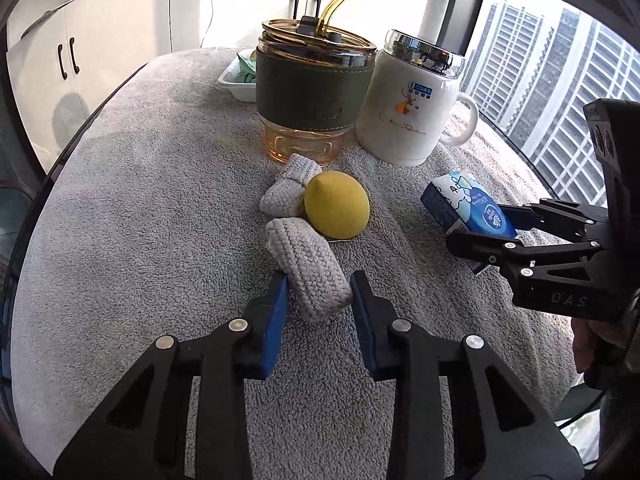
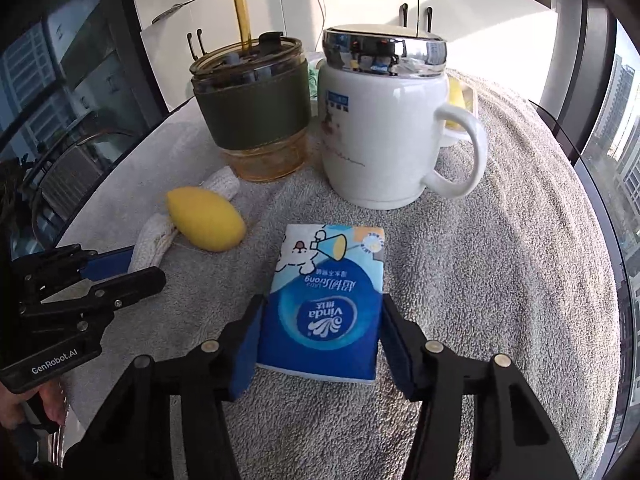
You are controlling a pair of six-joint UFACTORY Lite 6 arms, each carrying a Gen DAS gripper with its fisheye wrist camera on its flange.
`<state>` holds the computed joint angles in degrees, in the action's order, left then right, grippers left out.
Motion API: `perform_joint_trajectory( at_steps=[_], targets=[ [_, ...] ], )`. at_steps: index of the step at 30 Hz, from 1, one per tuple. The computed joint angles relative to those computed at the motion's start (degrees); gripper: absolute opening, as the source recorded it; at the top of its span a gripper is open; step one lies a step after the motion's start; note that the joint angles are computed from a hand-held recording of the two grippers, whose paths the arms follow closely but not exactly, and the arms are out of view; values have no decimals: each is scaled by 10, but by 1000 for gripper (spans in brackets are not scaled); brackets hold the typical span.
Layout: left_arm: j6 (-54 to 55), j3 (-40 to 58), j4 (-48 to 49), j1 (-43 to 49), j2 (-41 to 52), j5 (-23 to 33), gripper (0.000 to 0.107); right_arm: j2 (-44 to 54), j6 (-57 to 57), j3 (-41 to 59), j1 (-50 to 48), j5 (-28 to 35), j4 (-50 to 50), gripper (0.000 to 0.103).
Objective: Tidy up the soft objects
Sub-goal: 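Carry the knit sock and Vinda tissue pack over the white tray with both tools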
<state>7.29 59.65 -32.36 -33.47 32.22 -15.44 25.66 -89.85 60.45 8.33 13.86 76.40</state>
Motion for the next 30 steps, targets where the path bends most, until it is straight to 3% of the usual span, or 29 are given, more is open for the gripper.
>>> perform_joint_trajectory(
  at_steps=[18,30],
  targets=[
    [-11,-99,35,45,-120,-16,30,-123,-18,-85,-101,49,-19,58],
    [83,-60,22,144,-164,47,30,-116,102,3,-172,77,-167,58]
  ],
)
